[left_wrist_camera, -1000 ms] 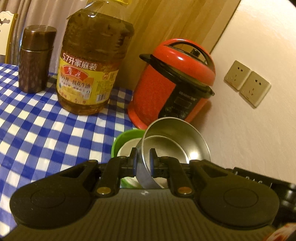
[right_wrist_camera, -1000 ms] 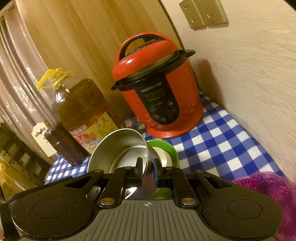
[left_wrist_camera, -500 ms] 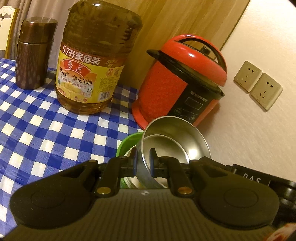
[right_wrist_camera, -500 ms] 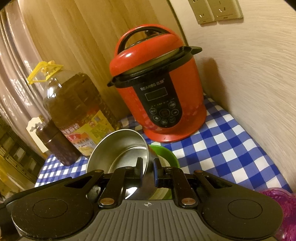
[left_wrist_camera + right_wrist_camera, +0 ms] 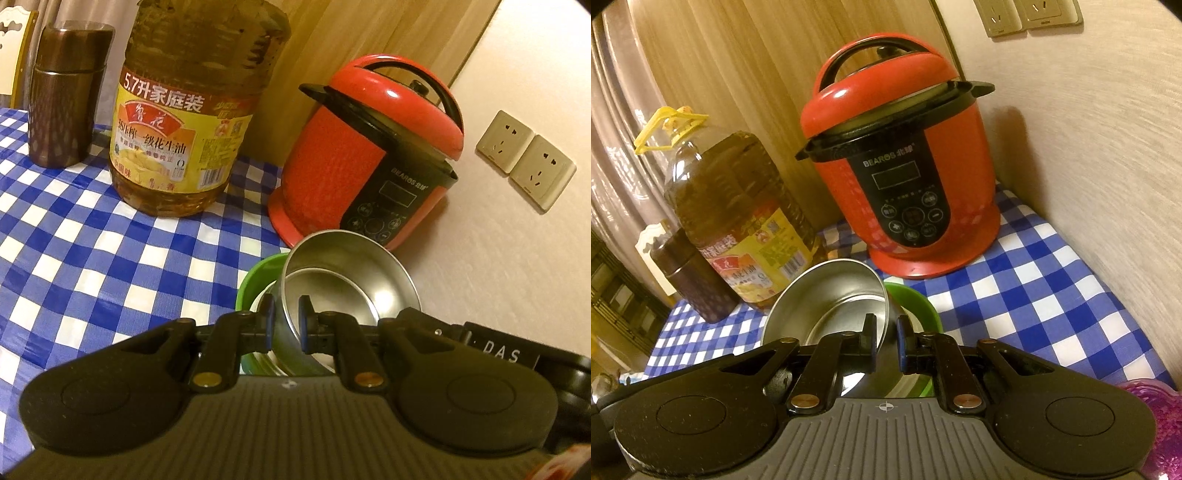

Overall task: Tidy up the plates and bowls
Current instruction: 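Lift the steel bowl with both grippers and carry it toward the green bowl, then lower the steel bowl into the green bowl with both grippers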

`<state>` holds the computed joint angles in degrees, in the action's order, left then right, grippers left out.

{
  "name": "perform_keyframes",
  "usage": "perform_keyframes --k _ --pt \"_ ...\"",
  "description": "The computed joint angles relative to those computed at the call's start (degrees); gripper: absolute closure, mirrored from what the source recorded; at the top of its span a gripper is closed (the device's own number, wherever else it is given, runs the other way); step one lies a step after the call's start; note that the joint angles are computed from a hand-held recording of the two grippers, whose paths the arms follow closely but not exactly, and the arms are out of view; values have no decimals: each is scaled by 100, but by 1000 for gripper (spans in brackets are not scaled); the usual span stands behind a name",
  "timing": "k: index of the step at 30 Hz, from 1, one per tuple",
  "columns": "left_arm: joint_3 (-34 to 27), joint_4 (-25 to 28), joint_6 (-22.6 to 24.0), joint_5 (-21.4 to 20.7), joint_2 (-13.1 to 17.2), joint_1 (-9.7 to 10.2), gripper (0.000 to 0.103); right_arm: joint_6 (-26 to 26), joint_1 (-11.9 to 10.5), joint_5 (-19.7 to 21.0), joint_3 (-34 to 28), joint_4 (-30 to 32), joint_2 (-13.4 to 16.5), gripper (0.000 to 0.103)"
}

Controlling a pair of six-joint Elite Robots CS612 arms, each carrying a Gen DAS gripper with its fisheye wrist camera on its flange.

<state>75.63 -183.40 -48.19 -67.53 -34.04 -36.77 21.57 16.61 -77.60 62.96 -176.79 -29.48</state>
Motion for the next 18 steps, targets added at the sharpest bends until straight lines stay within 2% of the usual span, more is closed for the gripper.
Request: perform_keyframes --k 18 --pt "-51 177 -17 -59 29 23 91 -90 10 -59 -164 165 107 92"
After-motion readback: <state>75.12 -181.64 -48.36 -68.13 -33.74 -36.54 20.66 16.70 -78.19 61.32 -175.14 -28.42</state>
